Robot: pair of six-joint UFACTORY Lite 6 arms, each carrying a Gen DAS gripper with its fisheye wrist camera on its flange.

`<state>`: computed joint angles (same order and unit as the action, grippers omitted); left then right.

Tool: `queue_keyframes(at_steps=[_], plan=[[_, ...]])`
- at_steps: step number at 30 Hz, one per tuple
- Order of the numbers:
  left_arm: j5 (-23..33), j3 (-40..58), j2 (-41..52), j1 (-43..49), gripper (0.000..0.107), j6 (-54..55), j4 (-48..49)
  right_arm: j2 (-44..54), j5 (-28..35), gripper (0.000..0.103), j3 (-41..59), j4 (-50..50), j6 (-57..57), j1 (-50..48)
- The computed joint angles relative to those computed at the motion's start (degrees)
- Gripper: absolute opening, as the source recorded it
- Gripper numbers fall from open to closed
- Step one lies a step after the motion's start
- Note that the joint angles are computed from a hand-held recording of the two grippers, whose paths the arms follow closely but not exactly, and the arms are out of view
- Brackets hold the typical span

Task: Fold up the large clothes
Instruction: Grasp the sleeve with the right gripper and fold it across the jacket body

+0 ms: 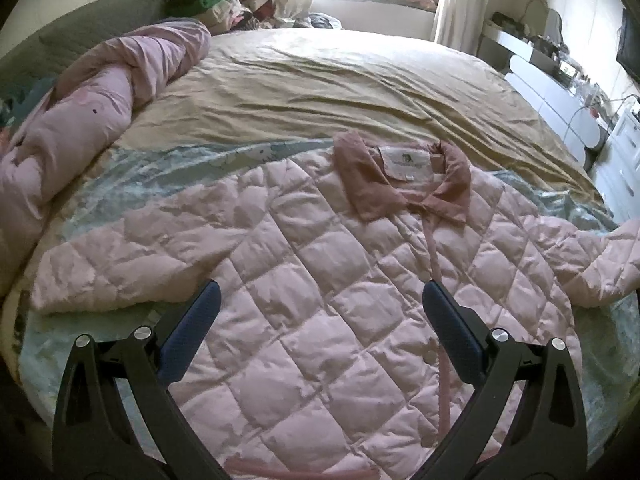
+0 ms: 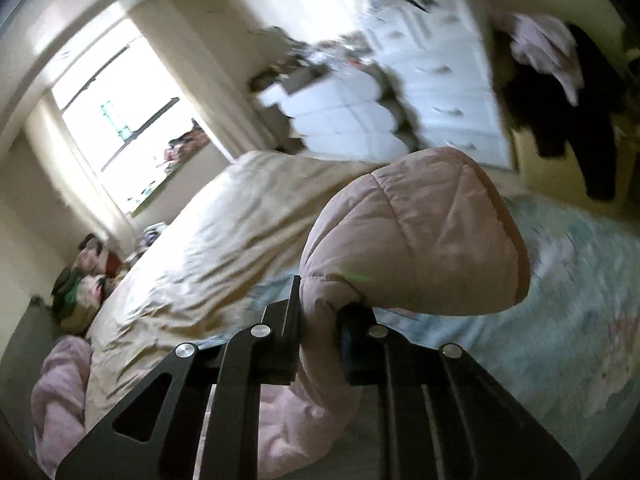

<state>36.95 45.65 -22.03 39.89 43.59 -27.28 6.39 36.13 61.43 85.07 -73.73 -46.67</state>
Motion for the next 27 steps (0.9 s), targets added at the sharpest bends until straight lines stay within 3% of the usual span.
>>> queue_keyframes(at_steps=[4, 12, 18, 27], plan=[[3.39, 3.63, 1.29, 3.65, 0.095, 3.22, -3.09, -6.56, 1.53, 0.014, 0.32, -3.54, 3.07, 4.47], [8.53, 8.44, 5.63, 11.49, 0.095, 10.08, -8.48, -15.55, -1.91, 0.014, 2.41, -9.77, 8.85, 18.51], [11.01, 11.10, 9.43, 16.84, 0.095, 16.21, -12.16, -19.03, -10.55, 0.014, 3.40, -18.73, 17.47, 34.87], [13.73, 16.69, 16.52, 22.59, 0.095, 20.84, -14.77, -14.46, -24.23, 0.014, 5.28, -39.42, 39.08, 59.76]])
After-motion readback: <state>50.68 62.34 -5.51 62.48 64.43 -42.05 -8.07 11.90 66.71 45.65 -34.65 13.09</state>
